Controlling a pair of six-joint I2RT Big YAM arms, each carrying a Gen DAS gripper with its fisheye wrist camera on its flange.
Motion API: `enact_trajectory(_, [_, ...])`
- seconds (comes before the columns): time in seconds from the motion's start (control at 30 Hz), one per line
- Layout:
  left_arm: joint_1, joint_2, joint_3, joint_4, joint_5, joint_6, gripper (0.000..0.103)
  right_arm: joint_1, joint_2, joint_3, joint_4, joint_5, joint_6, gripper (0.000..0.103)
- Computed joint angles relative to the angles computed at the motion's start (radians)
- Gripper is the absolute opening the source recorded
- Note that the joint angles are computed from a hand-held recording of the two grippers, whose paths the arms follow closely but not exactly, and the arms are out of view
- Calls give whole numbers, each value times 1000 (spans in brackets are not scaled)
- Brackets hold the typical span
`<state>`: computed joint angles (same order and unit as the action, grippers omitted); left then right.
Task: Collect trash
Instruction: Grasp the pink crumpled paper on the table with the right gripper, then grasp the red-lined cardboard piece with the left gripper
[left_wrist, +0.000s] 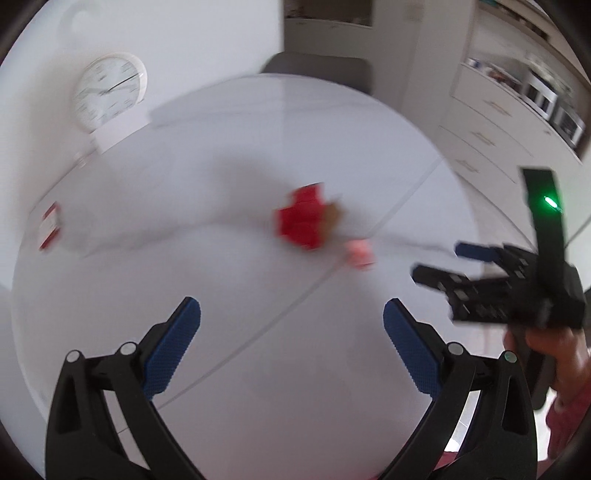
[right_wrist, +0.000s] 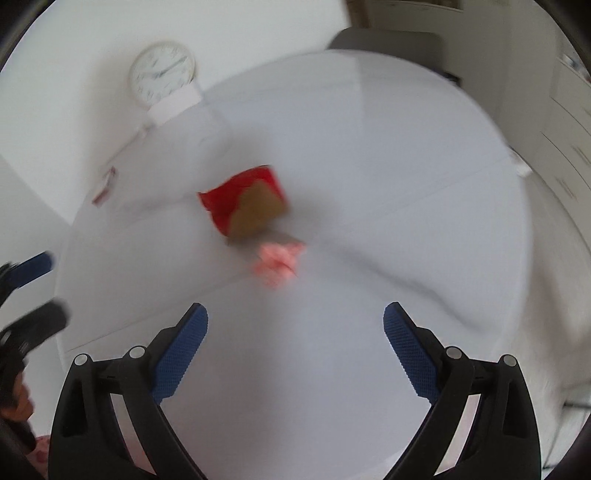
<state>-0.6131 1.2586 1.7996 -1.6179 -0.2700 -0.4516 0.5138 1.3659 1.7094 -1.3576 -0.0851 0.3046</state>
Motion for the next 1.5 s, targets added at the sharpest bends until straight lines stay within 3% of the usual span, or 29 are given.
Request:
enact_trajectory(0.07, [45,-33,-39,3,16,15,95,20,70,48,-8,29,5,95])
enact_trajectory(0.27, [167,-66,-103,18,95,25,95,42,215,145,-95,80,64,75])
enact_trajectory(0.37, [194,-71,-124,35,113,47,95,41,231,156,-120,87,82,55])
enact_trajectory(0.43, [205,-63,-126,42,126,62,95,42,239,168,-129,94,77,35])
enact_trajectory(0.47, [206,-58,-125,46,132,67,95,43,241,173,-131,97,71,32])
enact_trajectory(0.67, [193,-19,-117,100,170,161,95,30,218,165,-125,69,53,29])
enact_trajectory(0.77, [188,22,-100,139,233,294,95,17,172,138,-131,54,46,29])
enact_trajectory(0.9, [203,137,-13,125,339,504,95,8,100,108,-152,50,90,29])
enact_trajectory(0.97, [215,220,55,95,405,619,95,13,75,100,-160,66,121,29])
enact_trajectory(1.1, [212,366,179,35,422,758,95,41,15,65,-176,107,227,30])
enact_trajectory(1.23, [203,452,250,22,420,785,95,64,-40,14,-187,149,342,30])
enact_trajectory(1.5, [186,510,284,30,412,738,95,61,-119,-69,-190,171,420,30])
